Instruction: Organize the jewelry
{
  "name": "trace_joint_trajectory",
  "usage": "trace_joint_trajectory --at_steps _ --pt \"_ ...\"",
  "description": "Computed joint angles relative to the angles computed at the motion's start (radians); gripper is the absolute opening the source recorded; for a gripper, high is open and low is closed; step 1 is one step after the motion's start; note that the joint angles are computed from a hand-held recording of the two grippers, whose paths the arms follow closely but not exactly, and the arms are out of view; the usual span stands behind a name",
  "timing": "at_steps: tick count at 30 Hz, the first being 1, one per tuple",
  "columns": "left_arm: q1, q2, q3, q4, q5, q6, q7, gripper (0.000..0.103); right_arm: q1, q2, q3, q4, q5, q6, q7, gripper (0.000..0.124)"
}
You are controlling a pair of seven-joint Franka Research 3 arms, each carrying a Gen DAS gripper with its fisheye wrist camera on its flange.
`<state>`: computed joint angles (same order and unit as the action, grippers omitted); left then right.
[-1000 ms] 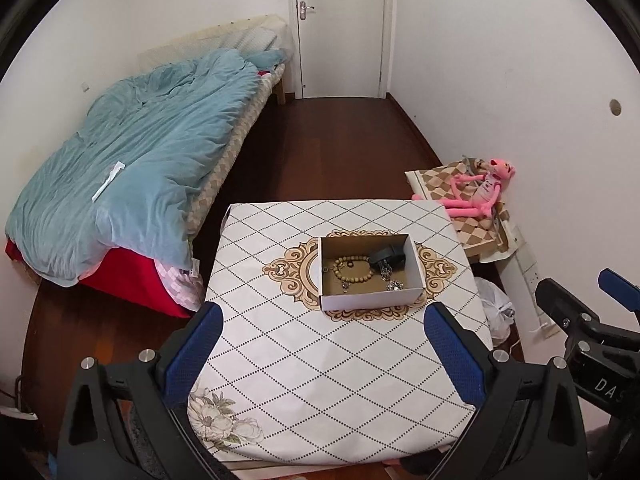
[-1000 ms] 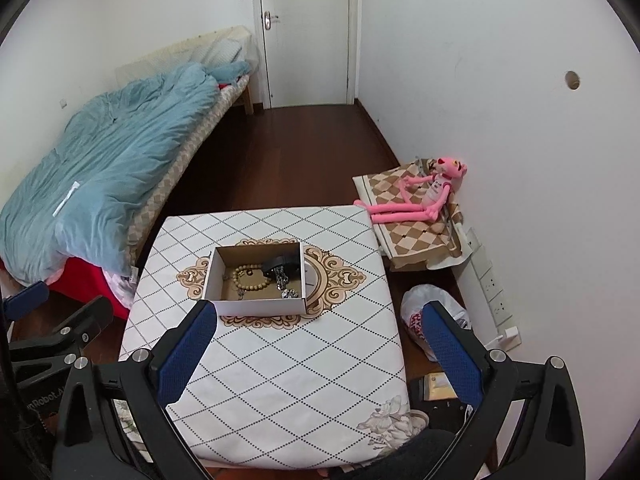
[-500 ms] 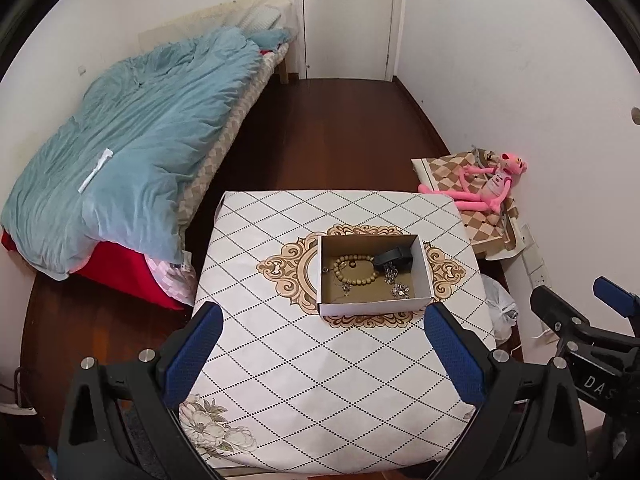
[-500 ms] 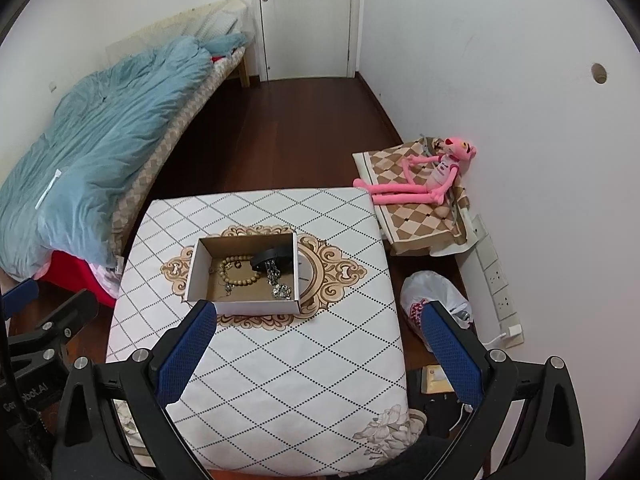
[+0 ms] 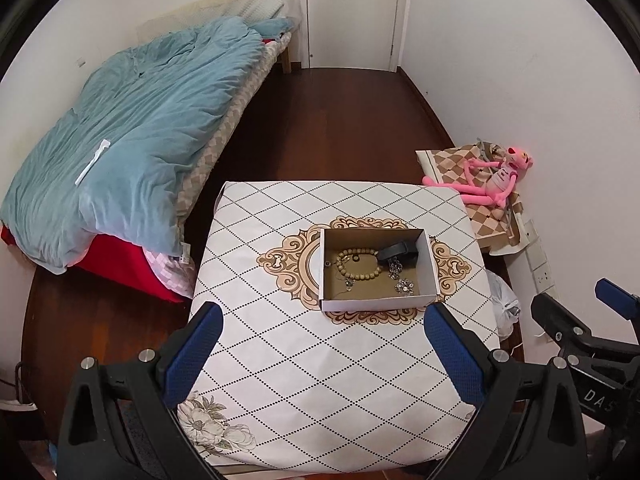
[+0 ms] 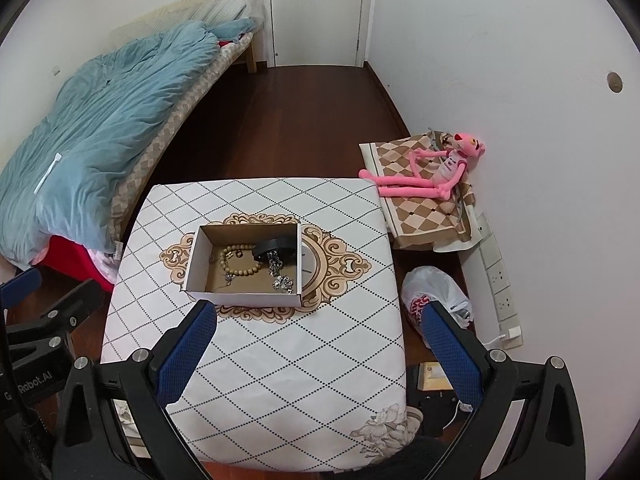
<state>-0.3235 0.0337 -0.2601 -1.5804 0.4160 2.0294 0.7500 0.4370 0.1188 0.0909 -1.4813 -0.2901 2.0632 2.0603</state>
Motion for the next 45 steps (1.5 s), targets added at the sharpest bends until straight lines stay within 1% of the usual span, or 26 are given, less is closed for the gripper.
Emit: trace_joint_trajectory --at_steps 17,45 --pt "0.005 -0.009 0.001 -0.023 -0.011 0.004 0.009 0.103 0.011 0.012 0.0 0.023 0.0 -0.012 -0.009 0.103" --pt "0.007 -0.024 -0.003 -0.025 0.012 -0.008 0.001 0.103 0.011 0.006 0.001 0.023 0.001 -0.013 -0.016 0.103"
